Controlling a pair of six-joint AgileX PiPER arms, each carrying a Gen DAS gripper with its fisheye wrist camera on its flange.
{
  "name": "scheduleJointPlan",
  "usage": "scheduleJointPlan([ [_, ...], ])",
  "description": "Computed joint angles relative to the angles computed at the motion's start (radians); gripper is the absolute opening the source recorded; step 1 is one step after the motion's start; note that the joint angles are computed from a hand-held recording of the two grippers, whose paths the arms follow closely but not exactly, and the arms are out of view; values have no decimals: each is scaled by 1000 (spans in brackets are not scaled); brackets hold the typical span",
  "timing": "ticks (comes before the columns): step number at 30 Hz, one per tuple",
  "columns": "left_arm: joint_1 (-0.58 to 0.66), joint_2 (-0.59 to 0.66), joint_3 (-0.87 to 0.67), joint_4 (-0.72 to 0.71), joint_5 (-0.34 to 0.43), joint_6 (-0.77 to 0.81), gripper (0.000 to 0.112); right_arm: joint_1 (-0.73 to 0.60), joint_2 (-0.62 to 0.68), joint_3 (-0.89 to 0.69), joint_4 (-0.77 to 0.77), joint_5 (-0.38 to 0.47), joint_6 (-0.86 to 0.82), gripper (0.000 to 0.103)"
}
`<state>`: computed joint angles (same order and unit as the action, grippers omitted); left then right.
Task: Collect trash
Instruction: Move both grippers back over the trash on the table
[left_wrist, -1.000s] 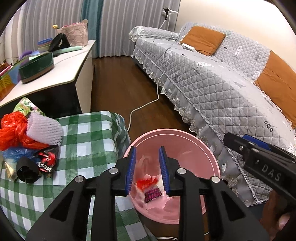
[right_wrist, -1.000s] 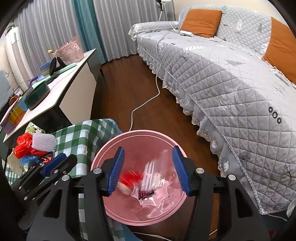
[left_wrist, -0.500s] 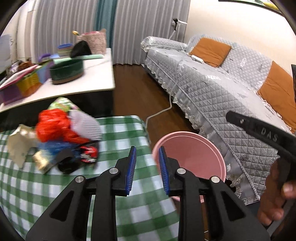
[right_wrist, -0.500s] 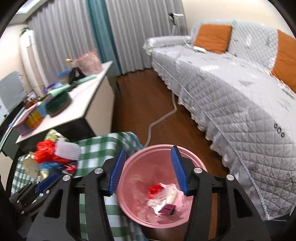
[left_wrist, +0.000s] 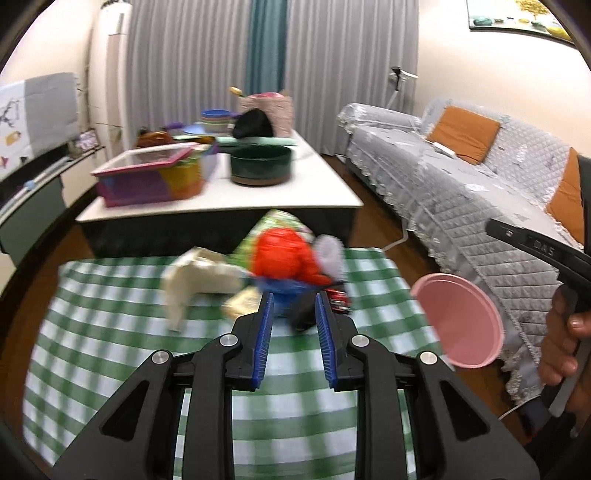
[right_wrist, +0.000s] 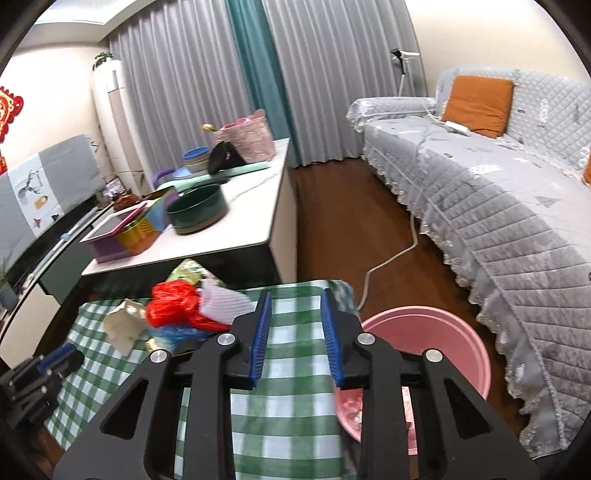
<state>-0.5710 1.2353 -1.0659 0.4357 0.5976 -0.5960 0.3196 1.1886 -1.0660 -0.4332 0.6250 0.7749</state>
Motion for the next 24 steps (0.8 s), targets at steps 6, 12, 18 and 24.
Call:
scheduleJointPlan([
  [6,232,-13,84,-151,-154,203,23,67,68,-6,-76,-39,87,22],
  [12,366,59,188,-285,-281,272,23,79,147,-8,-106,-90,127,19],
  [18,393,157,180,-185,-361,197,23,68,241,-39,-61,-139,83,19],
  [24,417,233,144,-208,-388,193,23,72,337,-95,-28,-167,58,19],
])
